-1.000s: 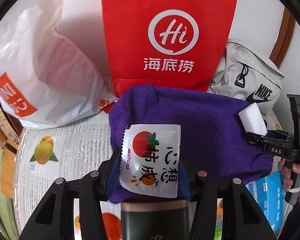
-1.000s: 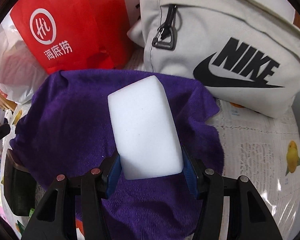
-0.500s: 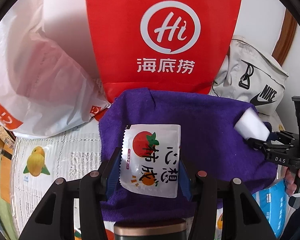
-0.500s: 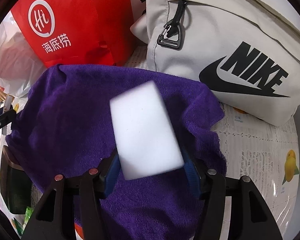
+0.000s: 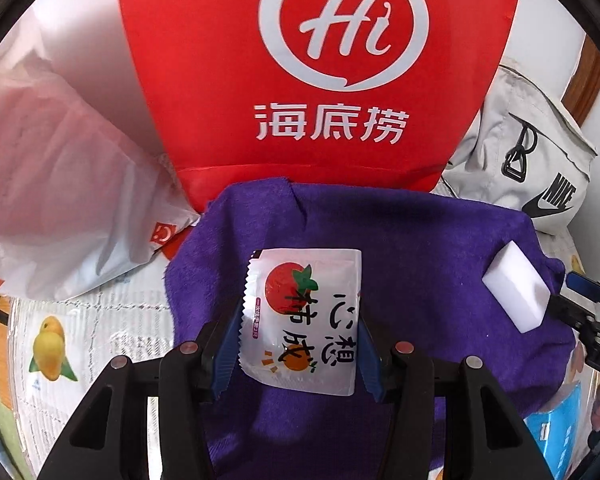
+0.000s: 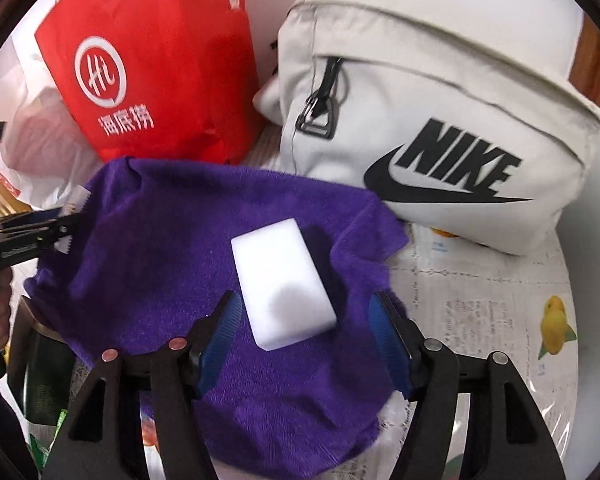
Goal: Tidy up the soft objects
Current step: 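Lower the sponge onto the purple towel and open the right gripper while the left gripper releases the sachet there, then move the right gripper to the white mesh bath bag and grasp it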
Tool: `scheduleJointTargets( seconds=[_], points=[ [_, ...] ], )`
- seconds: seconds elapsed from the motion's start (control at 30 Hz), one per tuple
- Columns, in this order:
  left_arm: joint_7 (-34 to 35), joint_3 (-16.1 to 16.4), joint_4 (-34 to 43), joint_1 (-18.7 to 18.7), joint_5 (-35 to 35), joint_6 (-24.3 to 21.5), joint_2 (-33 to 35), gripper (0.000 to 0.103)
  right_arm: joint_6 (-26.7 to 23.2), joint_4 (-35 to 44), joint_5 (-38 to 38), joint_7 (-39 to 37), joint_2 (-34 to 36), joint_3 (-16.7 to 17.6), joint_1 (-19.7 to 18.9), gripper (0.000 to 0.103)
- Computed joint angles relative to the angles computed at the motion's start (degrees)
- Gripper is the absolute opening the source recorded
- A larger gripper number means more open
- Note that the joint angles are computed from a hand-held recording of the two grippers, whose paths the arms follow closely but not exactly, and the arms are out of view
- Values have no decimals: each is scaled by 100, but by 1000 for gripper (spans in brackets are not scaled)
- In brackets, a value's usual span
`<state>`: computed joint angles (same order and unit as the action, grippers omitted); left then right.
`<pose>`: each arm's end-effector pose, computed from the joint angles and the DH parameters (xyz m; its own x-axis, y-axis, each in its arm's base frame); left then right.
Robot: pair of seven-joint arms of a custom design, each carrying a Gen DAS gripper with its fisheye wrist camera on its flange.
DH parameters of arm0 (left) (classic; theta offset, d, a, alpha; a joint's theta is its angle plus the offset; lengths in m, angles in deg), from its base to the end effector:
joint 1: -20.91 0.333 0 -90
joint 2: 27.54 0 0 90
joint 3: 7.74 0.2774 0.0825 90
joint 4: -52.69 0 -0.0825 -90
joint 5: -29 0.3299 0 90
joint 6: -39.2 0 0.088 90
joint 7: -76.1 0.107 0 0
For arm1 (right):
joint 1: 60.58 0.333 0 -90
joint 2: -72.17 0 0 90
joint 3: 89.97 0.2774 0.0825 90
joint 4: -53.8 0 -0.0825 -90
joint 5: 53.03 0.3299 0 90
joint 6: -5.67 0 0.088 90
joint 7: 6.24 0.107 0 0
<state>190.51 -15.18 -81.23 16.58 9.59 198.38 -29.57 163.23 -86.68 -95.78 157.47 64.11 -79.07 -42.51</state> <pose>0.4914 -0.0876 0.3976 -0.3487 -0.9360 0.0477 -0.8283 0.2840 -0.4830 0.3889 0.2474 0.3883 -0.1183 -0.9905 -0.0703 -0.8160 0.1373 -0.5615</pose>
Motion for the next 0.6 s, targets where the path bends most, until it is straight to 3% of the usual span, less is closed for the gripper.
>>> scheduleJointTargets(
  seconds=[0.23, 0.4, 0.6],
  points=[
    [-604, -42, 266, 39, 641, -94, 293, 56, 1, -339, -53, 183, -431, 150, -98, 66],
    [-596, -98, 342, 60, 507, -79, 378, 80, 139, -588, -63, 338, -581, 236, -178, 66],
    [-808, -98, 108, 36, 690, -6, 116, 80, 212, -690, -130, 527, -687, 360, -256, 66]
  ],
)
